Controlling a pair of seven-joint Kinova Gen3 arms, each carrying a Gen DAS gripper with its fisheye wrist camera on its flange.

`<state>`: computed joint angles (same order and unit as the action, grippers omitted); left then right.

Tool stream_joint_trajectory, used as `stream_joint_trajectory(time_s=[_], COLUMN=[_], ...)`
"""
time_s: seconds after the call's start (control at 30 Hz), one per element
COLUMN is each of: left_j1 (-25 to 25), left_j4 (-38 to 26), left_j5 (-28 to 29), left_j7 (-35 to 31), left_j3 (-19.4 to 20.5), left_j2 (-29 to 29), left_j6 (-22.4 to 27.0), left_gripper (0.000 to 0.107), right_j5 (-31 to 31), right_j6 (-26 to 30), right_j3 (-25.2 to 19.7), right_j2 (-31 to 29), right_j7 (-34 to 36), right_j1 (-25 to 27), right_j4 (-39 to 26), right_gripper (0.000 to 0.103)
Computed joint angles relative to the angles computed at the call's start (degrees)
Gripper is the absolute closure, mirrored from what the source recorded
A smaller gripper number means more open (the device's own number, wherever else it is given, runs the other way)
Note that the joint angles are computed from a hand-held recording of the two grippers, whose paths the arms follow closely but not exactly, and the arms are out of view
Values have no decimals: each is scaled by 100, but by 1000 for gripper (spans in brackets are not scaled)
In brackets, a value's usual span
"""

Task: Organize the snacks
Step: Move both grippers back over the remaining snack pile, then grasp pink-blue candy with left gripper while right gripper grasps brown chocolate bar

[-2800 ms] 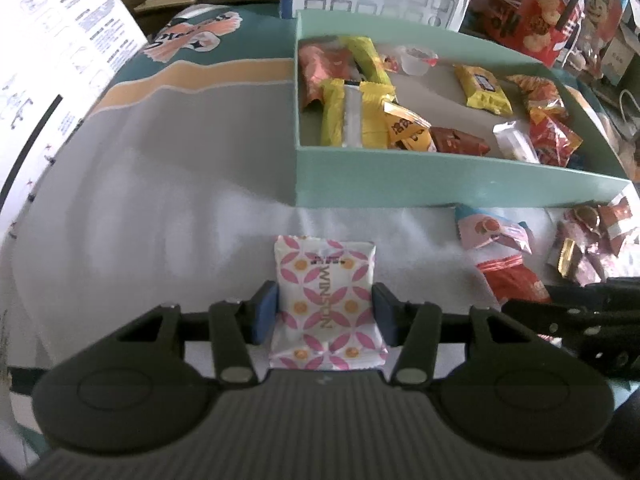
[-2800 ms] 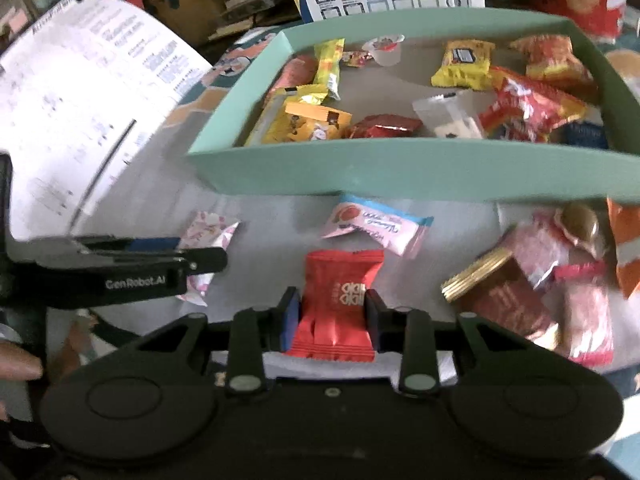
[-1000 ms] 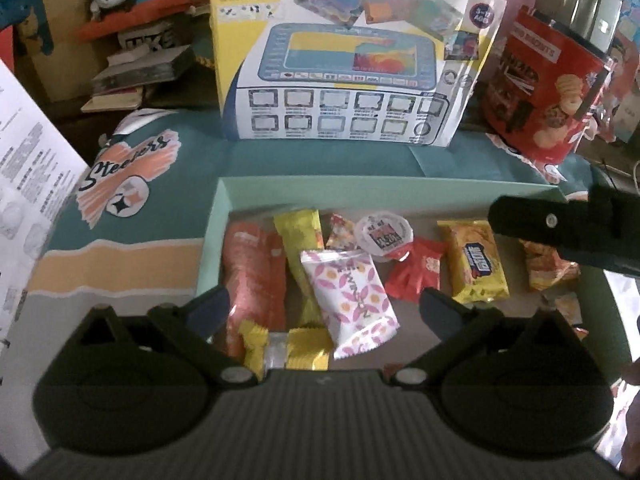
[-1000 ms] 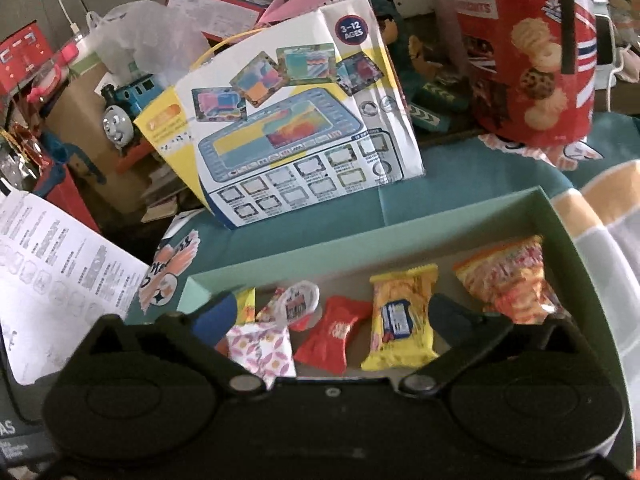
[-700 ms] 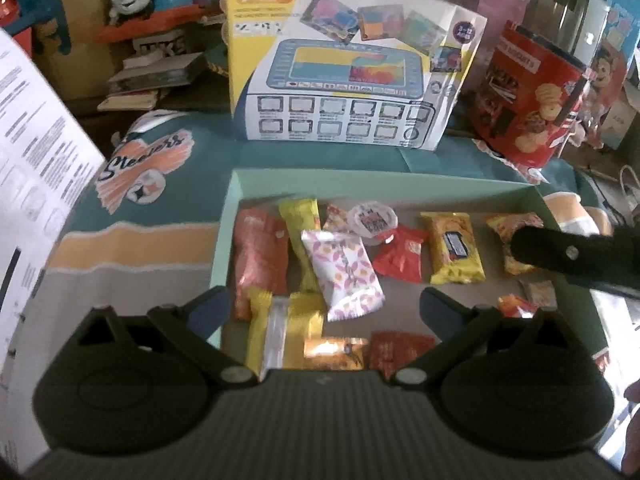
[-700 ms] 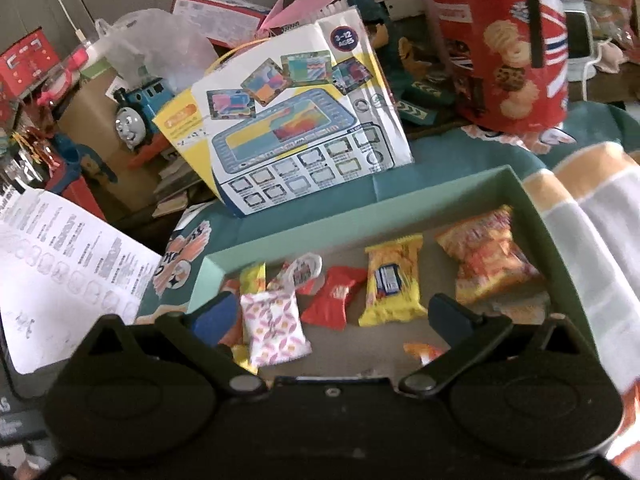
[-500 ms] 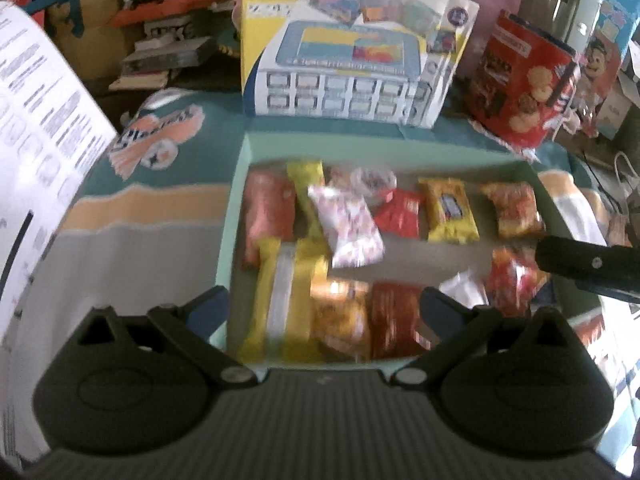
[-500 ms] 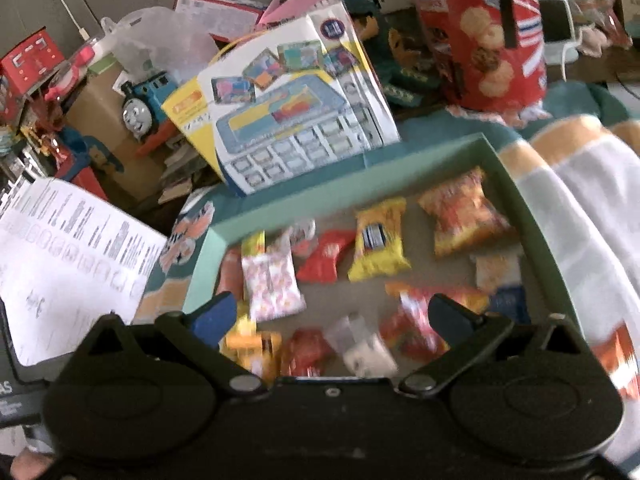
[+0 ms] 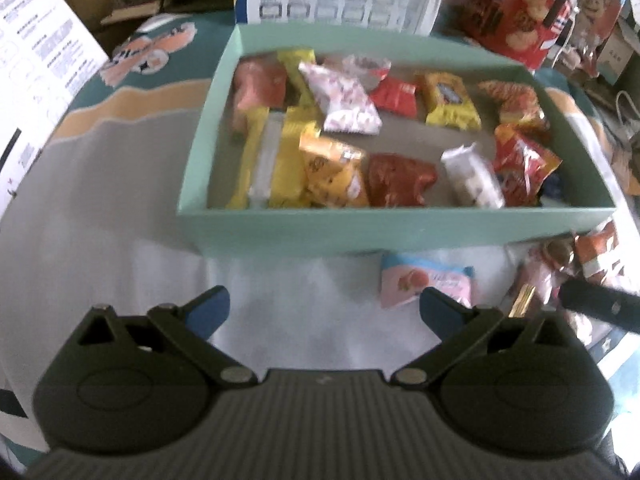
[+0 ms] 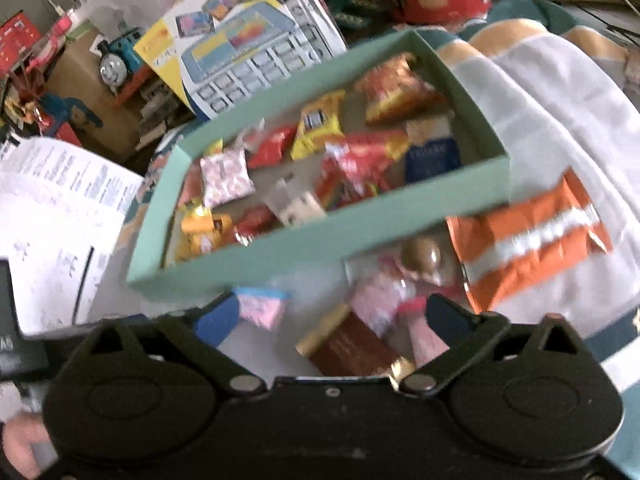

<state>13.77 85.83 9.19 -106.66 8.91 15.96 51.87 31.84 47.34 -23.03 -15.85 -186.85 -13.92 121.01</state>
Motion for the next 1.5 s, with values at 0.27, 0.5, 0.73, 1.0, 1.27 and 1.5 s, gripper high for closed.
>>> stream_joint_trajectory(time_s=[0.27, 0.5, 0.73, 1.0, 1.27, 1.5], left_j1=[-9, -36, 26, 566, 506, 133], left_j4=[-27, -97, -165, -321, 214, 560], left_j5=[-105, -112, -34, -228, -167, 304], left_j7=[175, 252, 180, 656, 6, -594], left_j3=[-72, -70, 28, 70, 282, 227], left_j2=[110, 200, 224, 365, 118, -192], left_j6=[86, 149, 174, 22, -531, -605], left_gripper=[5, 5, 5, 5, 63, 78], right_j5=[262, 194, 228, -204, -434, -254], right_j6=[240, 678, 923, 320, 58, -102], right_j3=[-55, 43, 223, 199, -100, -198], right_j2=[328, 628, 454, -268, -399, -138], right_j7=[286, 539, 116, -288, -153, -156], right_j1=[-382, -826, -975, -350, 66, 165], right_j4=[-74, -295, -299, 214, 352, 261], right_gripper=[26, 52, 66, 66, 66, 66])
